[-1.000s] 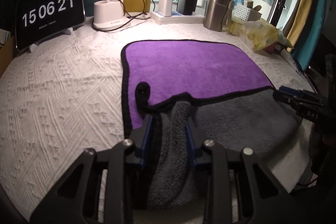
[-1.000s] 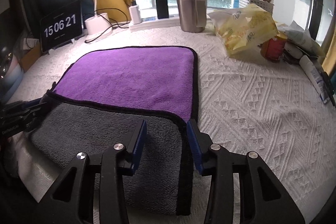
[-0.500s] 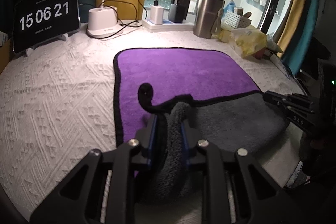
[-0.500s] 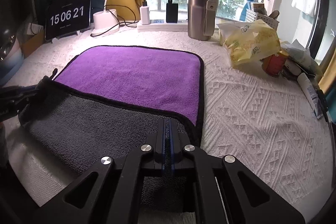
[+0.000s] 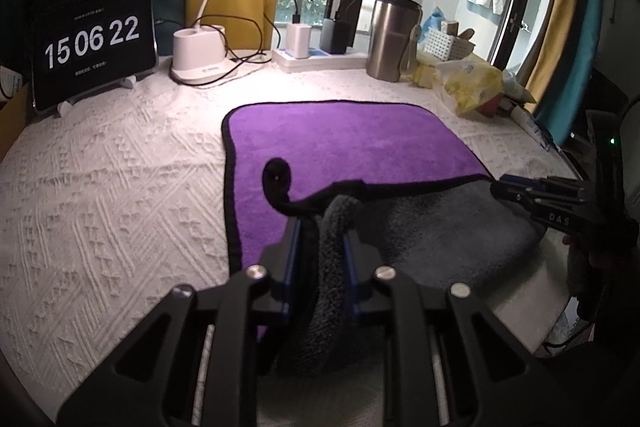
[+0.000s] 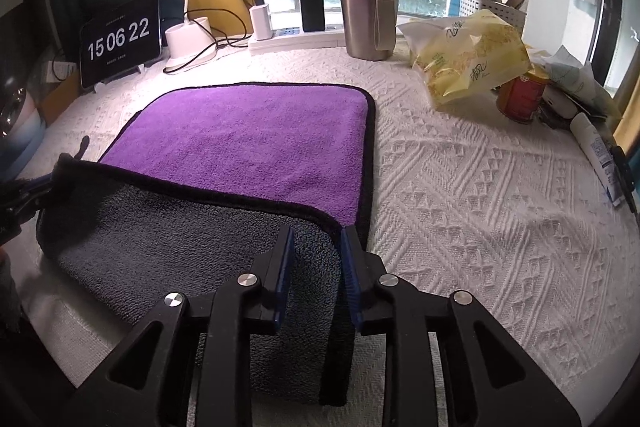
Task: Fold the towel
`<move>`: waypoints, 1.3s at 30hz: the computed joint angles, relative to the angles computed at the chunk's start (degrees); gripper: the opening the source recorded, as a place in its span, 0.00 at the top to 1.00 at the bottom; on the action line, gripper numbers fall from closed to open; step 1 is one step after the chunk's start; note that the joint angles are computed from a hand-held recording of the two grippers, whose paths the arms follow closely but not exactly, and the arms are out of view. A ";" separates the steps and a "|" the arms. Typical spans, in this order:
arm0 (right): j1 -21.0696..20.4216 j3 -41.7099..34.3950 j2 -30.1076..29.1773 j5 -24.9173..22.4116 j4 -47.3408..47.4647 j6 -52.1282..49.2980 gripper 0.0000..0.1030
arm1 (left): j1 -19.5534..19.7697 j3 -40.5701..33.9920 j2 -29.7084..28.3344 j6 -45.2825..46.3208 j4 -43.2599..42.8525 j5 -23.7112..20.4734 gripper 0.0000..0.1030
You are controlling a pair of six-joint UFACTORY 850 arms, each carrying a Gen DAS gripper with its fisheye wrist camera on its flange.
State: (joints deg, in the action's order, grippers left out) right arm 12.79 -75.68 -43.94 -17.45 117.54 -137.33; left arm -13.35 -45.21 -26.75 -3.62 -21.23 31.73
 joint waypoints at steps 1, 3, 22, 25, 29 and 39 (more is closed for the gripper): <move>0.13 -0.12 -0.08 0.39 -0.11 -0.04 0.75 | -0.12 0.17 0.14 0.37 -0.38 0.23 0.80; 0.18 -0.59 -0.33 0.84 -2.05 1.96 0.75 | -0.36 0.45 0.36 0.77 -0.89 0.63 0.80; 0.96 -0.44 -0.36 1.88 -0.24 -2.98 0.83 | -0.52 1.59 0.69 0.18 -1.41 2.06 0.80; 1.11 0.43 0.04 0.97 3.51 -8.14 0.92 | -0.54 1.59 0.78 0.54 -1.56 2.19 0.80; 1.39 1.69 0.66 -0.07 12.27 -17.50 0.93 | -0.59 1.47 1.13 1.41 -1.92 2.34 0.80; 0.62 4.74 3.66 -5.31 24.46 -29.05 0.93 | -0.77 0.64 1.80 4.40 -3.31 2.95 0.80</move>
State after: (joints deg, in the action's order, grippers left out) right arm 13.40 -70.93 -40.28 -22.76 142.00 -166.39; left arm -14.12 -44.56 -24.95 0.78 -24.54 34.68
